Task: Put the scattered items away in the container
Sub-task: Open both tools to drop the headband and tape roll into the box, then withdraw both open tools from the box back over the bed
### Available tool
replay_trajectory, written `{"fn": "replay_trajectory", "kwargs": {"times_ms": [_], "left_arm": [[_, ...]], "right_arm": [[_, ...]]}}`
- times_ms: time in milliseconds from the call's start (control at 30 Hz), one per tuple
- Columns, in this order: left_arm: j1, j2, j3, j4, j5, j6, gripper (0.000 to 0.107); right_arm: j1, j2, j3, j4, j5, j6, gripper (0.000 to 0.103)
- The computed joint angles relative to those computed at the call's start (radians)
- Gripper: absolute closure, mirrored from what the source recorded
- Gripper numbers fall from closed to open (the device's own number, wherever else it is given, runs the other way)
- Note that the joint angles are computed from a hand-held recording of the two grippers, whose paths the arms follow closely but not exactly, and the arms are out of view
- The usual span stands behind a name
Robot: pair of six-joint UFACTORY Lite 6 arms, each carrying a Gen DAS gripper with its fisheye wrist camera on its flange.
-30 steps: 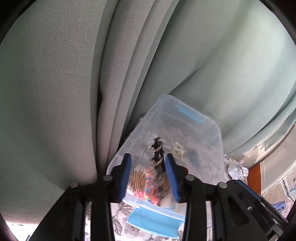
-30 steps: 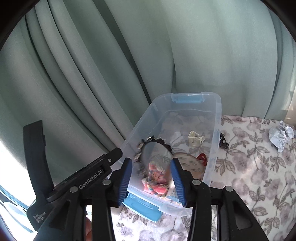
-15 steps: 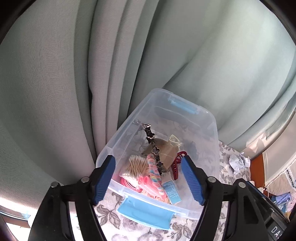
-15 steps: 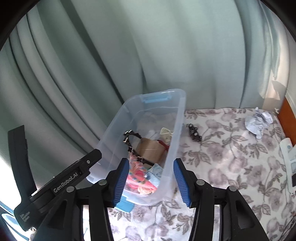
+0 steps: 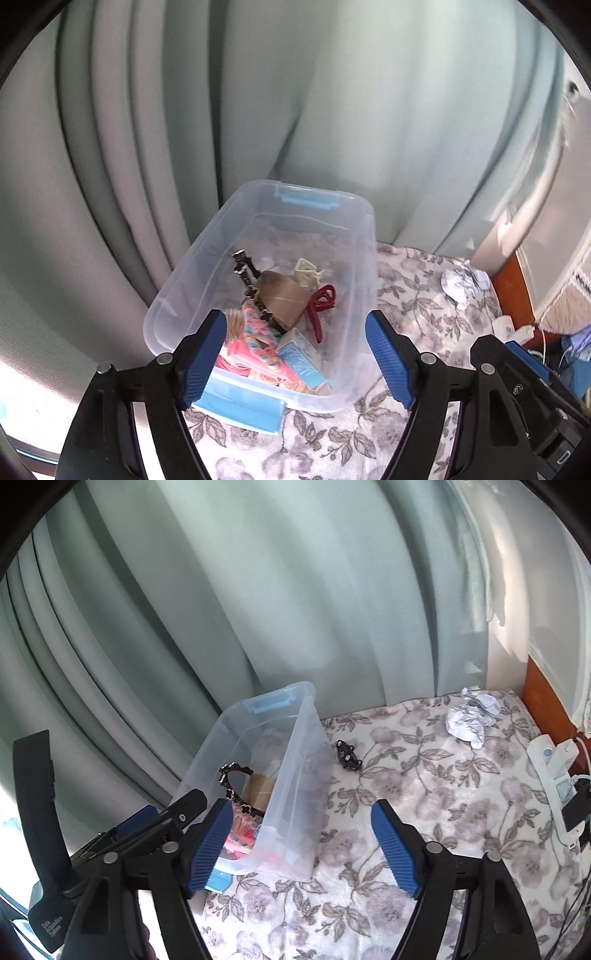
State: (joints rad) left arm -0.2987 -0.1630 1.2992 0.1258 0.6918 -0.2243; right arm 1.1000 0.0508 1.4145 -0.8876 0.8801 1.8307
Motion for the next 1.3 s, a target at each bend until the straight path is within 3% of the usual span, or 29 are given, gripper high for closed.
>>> {"fn": "replay_trajectory", "kwargs": {"times_ms": [133, 233, 533, 900, 1300], "left_arm": [[-0.102, -0.002, 0.012, 0.117, 0.025, -0.114, 0.018], [-0.176, 0.001, 0.026, 0.203, 0.047, -0.195, 0.017], [-0.368, 0.031, 0.084, 0.4, 0.136, -0.377, 0.017], [-0.551, 0.11, 0.155, 0.533, 0.237, -0.514, 0.017], [-0.65, 0.22, 0.22, 0.576, 0.276, -0.573, 0.017]], "right_arm": [[0.032, -0.115, -0.124, -0.047, 0.031, 0.073, 0.015], [0.056, -0.188, -0.201, -0.072, 0.06, 0.124, 0.009], [0.117, -0.375, -0.379, -0.125, 0.123, 0.231, 0.006], [0.207, -0.55, -0.532, -0.141, 0.258, 0.295, 0.005], [0.213, -0.693, -0.662, -0.112, 0.291, 0.305, 0.005]]}}
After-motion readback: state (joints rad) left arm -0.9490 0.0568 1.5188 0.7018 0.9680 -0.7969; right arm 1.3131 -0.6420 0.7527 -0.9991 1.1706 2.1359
